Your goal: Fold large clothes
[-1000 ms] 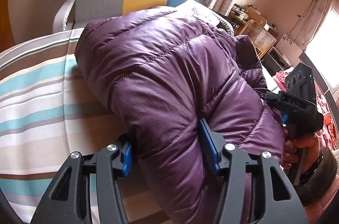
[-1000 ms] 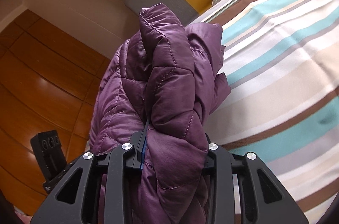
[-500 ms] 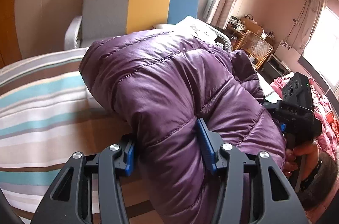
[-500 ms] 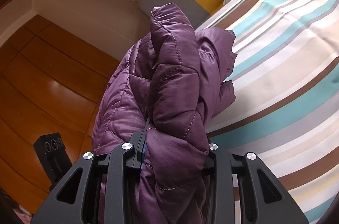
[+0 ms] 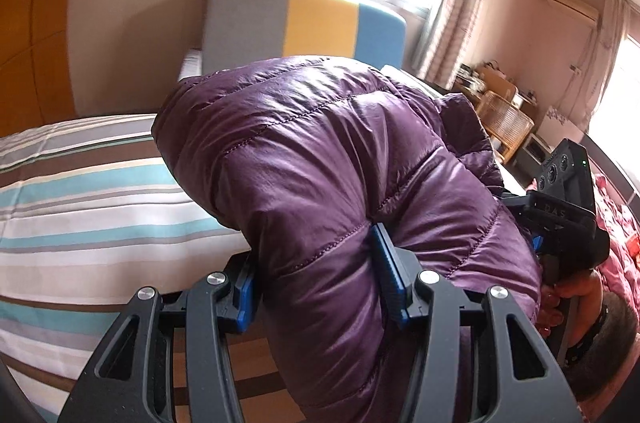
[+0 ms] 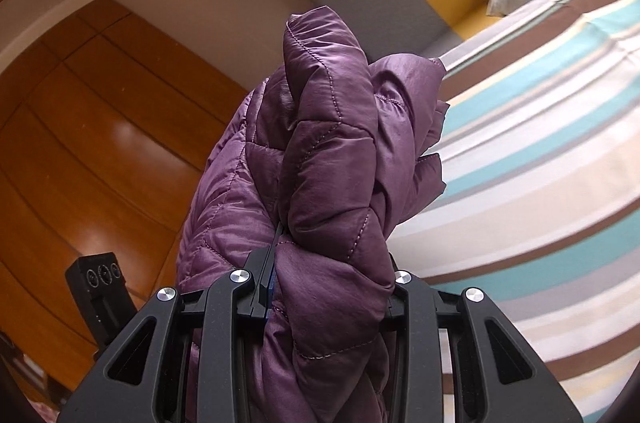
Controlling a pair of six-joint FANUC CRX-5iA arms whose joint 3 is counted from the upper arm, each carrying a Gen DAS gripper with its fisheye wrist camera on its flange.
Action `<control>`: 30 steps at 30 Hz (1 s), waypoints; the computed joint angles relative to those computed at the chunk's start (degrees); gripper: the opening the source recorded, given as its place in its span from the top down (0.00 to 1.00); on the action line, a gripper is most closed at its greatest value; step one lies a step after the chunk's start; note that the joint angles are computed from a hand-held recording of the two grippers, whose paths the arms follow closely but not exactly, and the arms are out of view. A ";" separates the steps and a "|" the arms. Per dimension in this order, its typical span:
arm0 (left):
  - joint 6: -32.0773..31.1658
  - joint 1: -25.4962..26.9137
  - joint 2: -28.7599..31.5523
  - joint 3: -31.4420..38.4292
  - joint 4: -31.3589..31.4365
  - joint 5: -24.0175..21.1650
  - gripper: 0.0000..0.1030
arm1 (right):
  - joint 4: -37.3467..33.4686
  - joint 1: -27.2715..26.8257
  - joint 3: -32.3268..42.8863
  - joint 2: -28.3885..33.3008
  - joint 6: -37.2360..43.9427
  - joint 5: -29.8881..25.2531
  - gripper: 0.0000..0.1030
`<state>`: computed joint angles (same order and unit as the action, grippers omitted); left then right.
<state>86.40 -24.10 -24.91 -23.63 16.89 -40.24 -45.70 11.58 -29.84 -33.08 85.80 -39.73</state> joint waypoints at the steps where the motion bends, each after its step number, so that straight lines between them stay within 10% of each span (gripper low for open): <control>1: -0.46 1.01 -0.77 -0.64 0.41 -0.15 0.51 | -0.65 0.40 0.78 1.36 0.82 0.30 0.69; 13: -9.41 15.01 -6.31 -9.01 8.35 0.18 0.51 | -5.50 4.55 8.98 17.01 9.64 3.20 0.69; 22: -15.15 21.10 -6.14 -17.13 14.34 4.13 0.40 | 14.67 14.67 9.68 25.10 -5.98 12.43 0.64; 30: -4.80 19.97 -9.32 -14.98 2.51 2.81 0.32 | 25.81 18.39 6.72 24.17 -19.04 15.28 0.53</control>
